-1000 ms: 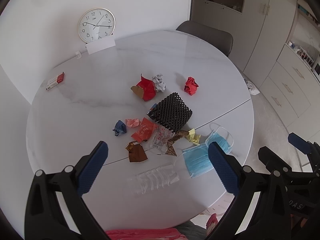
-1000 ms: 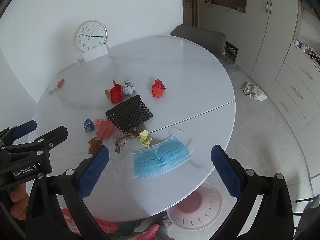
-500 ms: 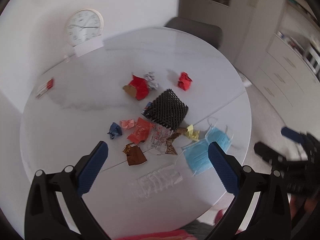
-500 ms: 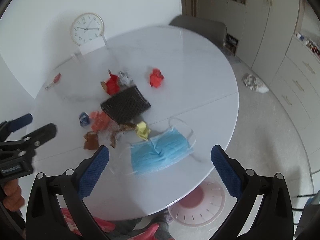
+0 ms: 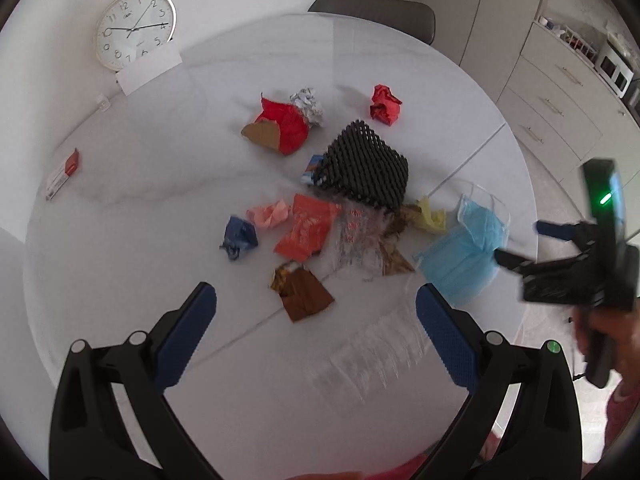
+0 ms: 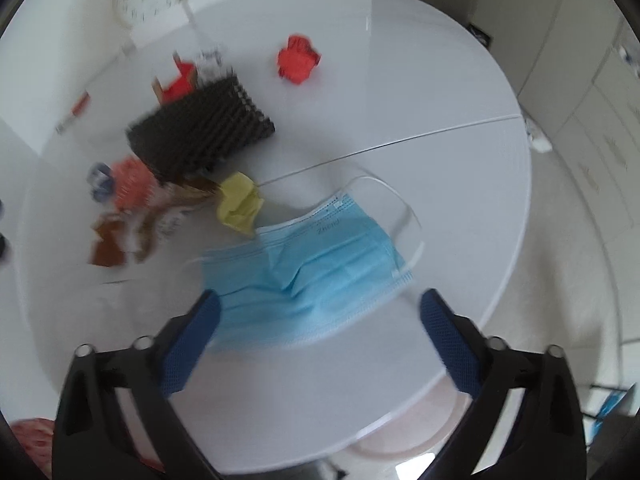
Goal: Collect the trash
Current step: 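Grasp the blue face mask with the right gripper, then lift the blue mask with the right gripper while the left gripper grasps the black mesh sleeve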
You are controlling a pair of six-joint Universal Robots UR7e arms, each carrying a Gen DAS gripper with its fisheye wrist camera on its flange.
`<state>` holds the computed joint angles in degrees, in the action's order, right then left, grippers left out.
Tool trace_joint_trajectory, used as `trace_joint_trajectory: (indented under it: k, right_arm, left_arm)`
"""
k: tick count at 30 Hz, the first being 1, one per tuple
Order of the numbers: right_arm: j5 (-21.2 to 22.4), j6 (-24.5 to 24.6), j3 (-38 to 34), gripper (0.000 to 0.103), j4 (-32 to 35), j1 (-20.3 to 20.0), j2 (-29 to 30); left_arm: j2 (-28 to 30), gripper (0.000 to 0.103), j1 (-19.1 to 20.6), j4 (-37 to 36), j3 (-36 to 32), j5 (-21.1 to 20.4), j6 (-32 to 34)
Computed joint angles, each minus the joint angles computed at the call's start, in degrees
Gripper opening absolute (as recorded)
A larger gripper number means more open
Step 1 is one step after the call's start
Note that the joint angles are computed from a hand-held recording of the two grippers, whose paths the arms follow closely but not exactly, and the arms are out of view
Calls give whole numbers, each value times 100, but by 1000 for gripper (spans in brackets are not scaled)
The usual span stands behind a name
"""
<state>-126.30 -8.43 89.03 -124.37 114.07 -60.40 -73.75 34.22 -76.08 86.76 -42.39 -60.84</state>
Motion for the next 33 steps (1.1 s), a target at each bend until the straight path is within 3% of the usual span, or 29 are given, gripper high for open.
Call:
trace_joint_trajectory:
  k: [8, 9, 11, 12, 13, 20, 26, 33]
  right_arm:
    - [-47, 539, 0, 66, 150, -169, 201]
    - [-107, 545, 25, 60, 123, -147, 193]
    - [-128, 549, 60, 40, 89, -120, 163]
    - [-88, 609, 62, 25, 114, -120, 140]
    - [36, 708, 74, 18, 132, -140, 96]
    - [434, 1165, 272, 14, -85, -211, -205]
    - [703, 1462, 329, 14, -274, -244, -346]
    - [1308, 1563, 278, 14, -700, -382, -477]
  left_arm:
    - [493, 96, 830, -1339, -452, -292, 1425]
    - [593, 96, 948, -1490, -537, -366, 1603]
    - [815, 96, 1166, -1637, -738, -542, 1816]
    - [924, 96, 1254, -1618, -845, -583, 1851]
    - [1018, 94, 1331, -1590, -938, -620, 1887]
    - [1401, 68, 1717, -1584, -1322, -1042, 1864]
    - [1534, 44, 1727, -1325, -1433, -894, 1741]
    - [1357, 19, 1639, -2269, -1161, -1053, 2036]
